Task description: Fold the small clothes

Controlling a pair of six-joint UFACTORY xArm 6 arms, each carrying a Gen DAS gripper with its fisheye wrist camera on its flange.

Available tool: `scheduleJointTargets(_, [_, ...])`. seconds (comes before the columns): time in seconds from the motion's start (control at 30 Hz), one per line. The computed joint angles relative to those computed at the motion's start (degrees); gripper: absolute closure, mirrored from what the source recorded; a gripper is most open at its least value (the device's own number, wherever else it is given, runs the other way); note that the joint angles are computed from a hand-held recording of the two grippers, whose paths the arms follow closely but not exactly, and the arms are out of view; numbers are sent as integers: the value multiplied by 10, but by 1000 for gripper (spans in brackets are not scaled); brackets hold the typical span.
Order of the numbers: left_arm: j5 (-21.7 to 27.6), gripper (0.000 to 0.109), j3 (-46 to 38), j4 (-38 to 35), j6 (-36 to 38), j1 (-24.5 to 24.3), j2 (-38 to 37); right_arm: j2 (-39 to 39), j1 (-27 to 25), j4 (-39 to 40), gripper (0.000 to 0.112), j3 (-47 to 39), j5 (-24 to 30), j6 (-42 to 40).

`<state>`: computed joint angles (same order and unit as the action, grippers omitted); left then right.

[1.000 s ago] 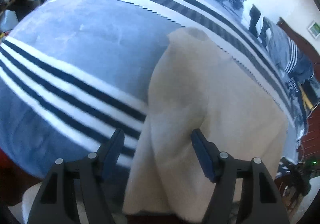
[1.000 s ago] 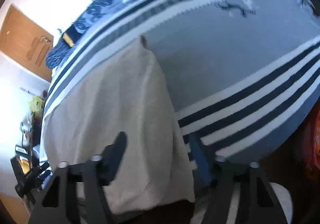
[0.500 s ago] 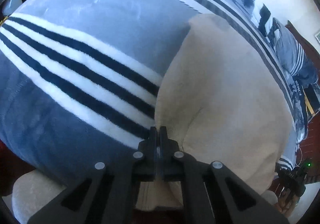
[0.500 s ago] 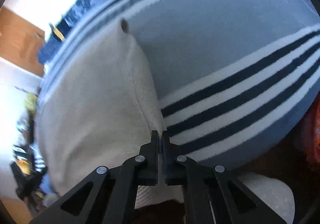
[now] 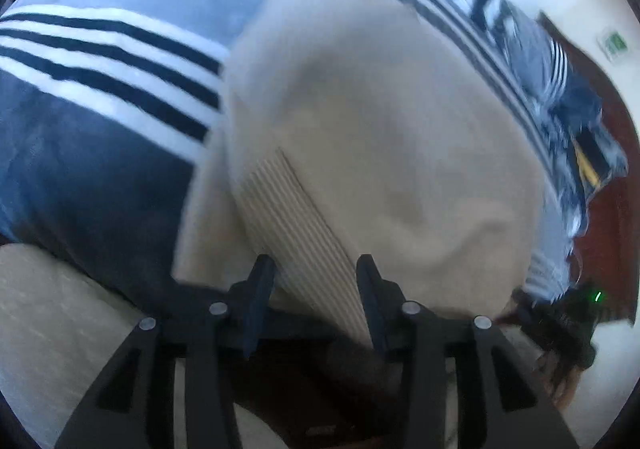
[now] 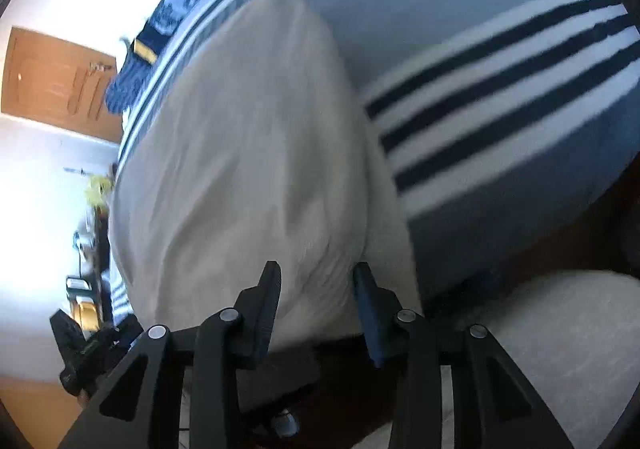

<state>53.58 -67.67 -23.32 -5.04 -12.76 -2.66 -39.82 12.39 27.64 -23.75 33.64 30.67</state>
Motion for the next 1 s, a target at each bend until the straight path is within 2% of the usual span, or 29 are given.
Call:
scheduleJointTargets(0.07, [-7,68,5,18,1,-10,1,9,0,26,72,0,-2,-23])
scheduleJointTargets(0.17, [-7,68,1,3,-3,-5,15,9,1,38,72,7,-5,-24])
scheduleJointTargets(0.23, [-8,70,-5,-15,-7,0,23,5,10,12,75,12,-8,1])
scheduleJointTargets(0.27, [-9,74,-1,-19,-9,3,19,13,13,-7,78,6,-7,13])
scheduleJointTargets(0.3, [-12,83,2,-24,-8,4,17,19,16,-29,81,-1,-7,27])
scheduleJointTargets(0.33, [-14,95,7,-35,-3,8,12,19,20,-59,88,-5,-7,49])
scheduleJointTargets(0.37, [-17,99,11,-50,5,12,8,17,24,-83,98,-7,-10,66])
scheduleJointTargets(0.4, [-19,101,10,-56,8,14,10,11,24,-95,101,-7,-10,73])
scheduleJointTargets(0.5, [-20,102,24,-39,8,16,-12,-4,27,-135,107,-5,-7,104])
scheduleJointTargets(0.57, [-19,102,19,-26,-1,11,-13,-14,29,-188,108,-8,7,146])
scheduleJointTargets(0.67, [-14,101,8,11,-22,1,1,8,35,-214,108,-30,32,146])
scheduleJointTargets(0.77, [25,93,2,6,-30,20,2,69,35,-189,102,-65,69,110])
scheduleJointTargets(0.8, [25,90,5,-6,-29,27,-5,72,29,-178,101,-71,81,111])
scheduleJointTargets(0.83, [7,83,19,-24,-21,36,-25,64,24,-177,100,-75,91,124])
scheduleJointTargets(0.87, [-16,75,33,-36,-13,44,-47,51,22,-188,97,-80,104,144])
scheduleJointTargets(0.9, [-33,52,43,-35,-12,49,-63,36,23,-206,94,-86,112,162])
scheduleJointTargets(0.93, [-54,39,53,-20,-21,56,-79,23,31,-233,89,-98,120,180])
scheduleJointTargets(0.97, [-73,20,56,11,-47,61,-87,19,44,-267,69,-117,132,196])
scheduleJointTargets(1.0, [-82,15,56,42,-72,64,-89,17,55,-290,45,-129,135,210])
